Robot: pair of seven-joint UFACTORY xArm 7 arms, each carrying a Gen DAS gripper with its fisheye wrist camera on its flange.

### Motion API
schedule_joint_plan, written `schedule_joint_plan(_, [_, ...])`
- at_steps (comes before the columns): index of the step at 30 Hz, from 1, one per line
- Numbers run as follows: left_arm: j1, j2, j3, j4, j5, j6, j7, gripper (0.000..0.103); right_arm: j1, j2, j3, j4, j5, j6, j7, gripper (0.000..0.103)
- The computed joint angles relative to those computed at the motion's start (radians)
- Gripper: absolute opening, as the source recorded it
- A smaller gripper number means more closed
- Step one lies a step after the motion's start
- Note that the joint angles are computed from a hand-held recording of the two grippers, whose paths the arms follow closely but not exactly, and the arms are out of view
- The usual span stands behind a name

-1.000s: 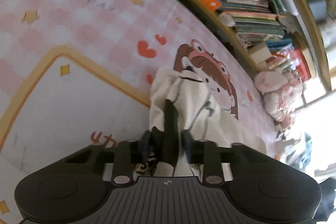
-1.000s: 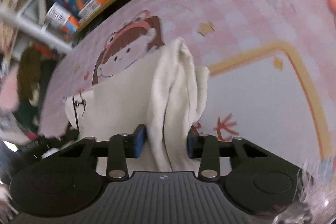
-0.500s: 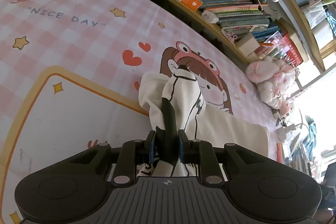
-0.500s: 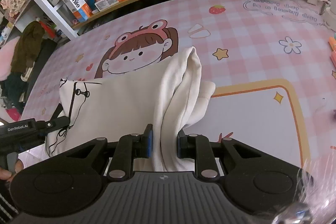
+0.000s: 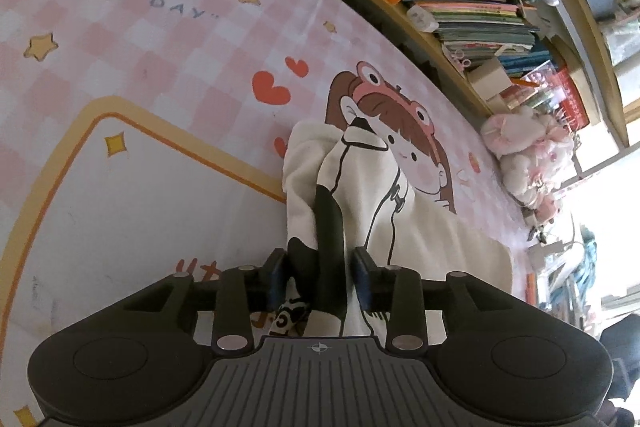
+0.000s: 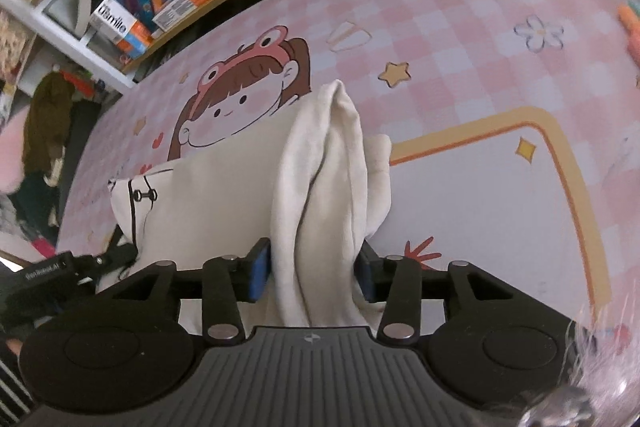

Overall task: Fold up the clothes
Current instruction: 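Close both grippers on the folded beige shirt bundle, then lift the folded shirt with both grippers and carry it toward the bookshelf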

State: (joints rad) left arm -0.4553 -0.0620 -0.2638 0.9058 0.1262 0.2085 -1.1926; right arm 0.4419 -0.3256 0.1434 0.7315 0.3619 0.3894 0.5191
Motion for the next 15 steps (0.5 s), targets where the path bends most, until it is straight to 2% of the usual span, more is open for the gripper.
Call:
schedule_joint_plan(3, [-0.016, 0.002, 0.016, -0.021, -0.103, -0.048, 0.073, 0.035, 0.037, 0.011, -0.041, -0.006, 0.088, -0.037, -0.052, 0.042])
schedule_joint_plan(7, [-0.053, 0.020, 0.036, -0.036, -0.332, -0.122, 0.235, 0.031, 0.077, 0.038, -0.082, 0.007, 0.211, -0.064, -0.149, 0.040])
schedule_joint_plan(8, [-0.052, 0.024, 0.034, -0.033, -0.345, -0.124, 0.246, 0.028, 0.082, 0.048, -0.086, 0.016, 0.233, -0.062, -0.174, 0.040])
schedule_joint_plan(9, [-0.050, 0.029, 0.031, -0.030, -0.346, -0.124, 0.250, 0.024, 0.082, 0.057, -0.086, 0.026, 0.248, -0.057, -0.196, 0.036])
schedule_joint_plan(13, [-0.026, 0.034, 0.016, -0.011, -0.195, -0.101, 0.161, 0.017, 0.044, 0.072, -0.049, 0.056, 0.211, -0.022, -0.221, 0.023])
schedule_joint_plan(15, [-0.021, 0.029, 0.013, -0.002, -0.144, -0.091, 0.134, 0.016, 0.030, 0.059, -0.028, 0.051, 0.182, -0.037, -0.214, 0.021])
